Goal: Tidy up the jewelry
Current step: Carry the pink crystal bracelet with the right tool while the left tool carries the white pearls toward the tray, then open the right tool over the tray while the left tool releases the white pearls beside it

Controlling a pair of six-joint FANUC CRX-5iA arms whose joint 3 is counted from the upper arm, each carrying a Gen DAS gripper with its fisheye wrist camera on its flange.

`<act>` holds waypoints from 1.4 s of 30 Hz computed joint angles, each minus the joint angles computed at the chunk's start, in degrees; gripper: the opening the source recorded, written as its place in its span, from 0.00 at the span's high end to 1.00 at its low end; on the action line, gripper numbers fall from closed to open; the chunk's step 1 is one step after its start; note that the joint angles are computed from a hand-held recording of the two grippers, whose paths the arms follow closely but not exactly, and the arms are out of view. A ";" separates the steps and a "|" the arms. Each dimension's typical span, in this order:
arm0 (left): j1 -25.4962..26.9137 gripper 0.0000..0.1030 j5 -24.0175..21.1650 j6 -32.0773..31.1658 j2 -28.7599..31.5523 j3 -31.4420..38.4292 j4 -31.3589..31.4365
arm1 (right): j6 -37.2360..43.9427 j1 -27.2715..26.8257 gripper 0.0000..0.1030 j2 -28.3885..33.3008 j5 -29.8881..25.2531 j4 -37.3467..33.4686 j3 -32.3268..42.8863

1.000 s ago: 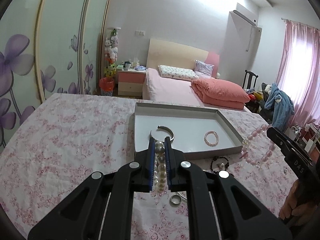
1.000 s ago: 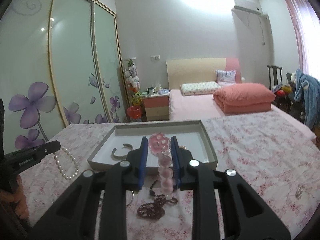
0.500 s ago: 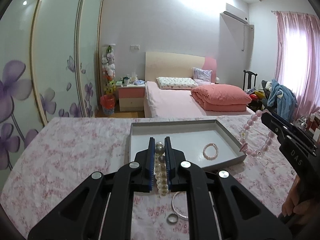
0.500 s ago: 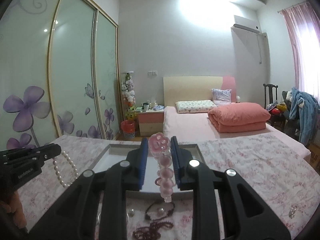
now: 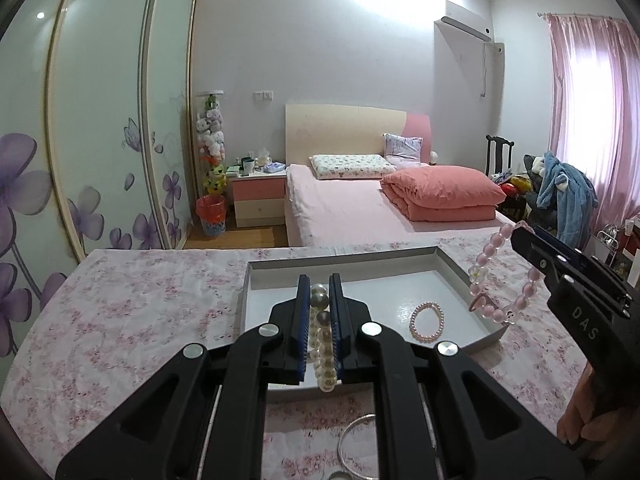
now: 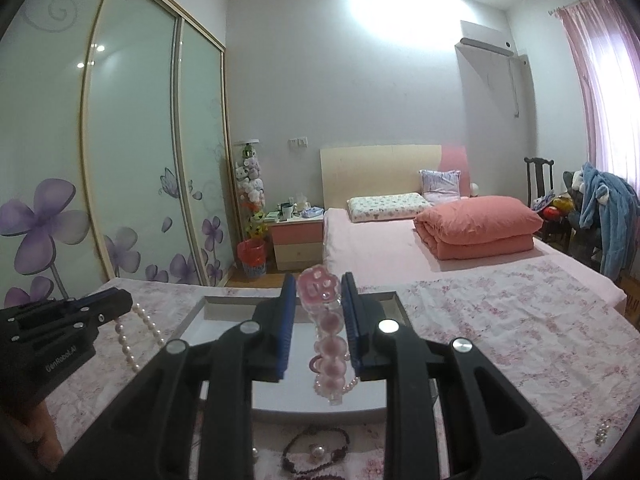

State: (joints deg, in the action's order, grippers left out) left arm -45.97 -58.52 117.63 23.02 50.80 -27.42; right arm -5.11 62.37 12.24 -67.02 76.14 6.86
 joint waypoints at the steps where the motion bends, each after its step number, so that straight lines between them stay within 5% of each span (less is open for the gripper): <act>1: 0.18 0.90 0.03 -0.19 0.35 0.27 0.39 | 0.10 -0.39 0.78 0.17 0.40 -0.51 0.20; 19: 3.99 0.90 -3.38 -4.27 10.46 10.16 9.55 | 5.41 -7.83 0.77 4.84 10.95 -15.71 5.83; 24: 4.54 0.90 -5.74 -5.28 13.14 13.17 11.83 | 6.65 -8.77 0.76 5.68 10.21 -20.71 7.21; 27: 4.86 0.90 -6.34 -4.75 13.50 13.45 11.95 | 5.27 -8.91 0.61 5.23 9.54 -20.56 6.33; 42: 5.38 0.90 -5.31 -1.67 9.08 9.02 8.15 | 2.13 -7.40 0.60 2.75 7.36 -17.05 3.77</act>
State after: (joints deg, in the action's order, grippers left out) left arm -40.59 -63.82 115.96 32.11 59.82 -19.28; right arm -2.99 54.97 14.99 -59.66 59.09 10.63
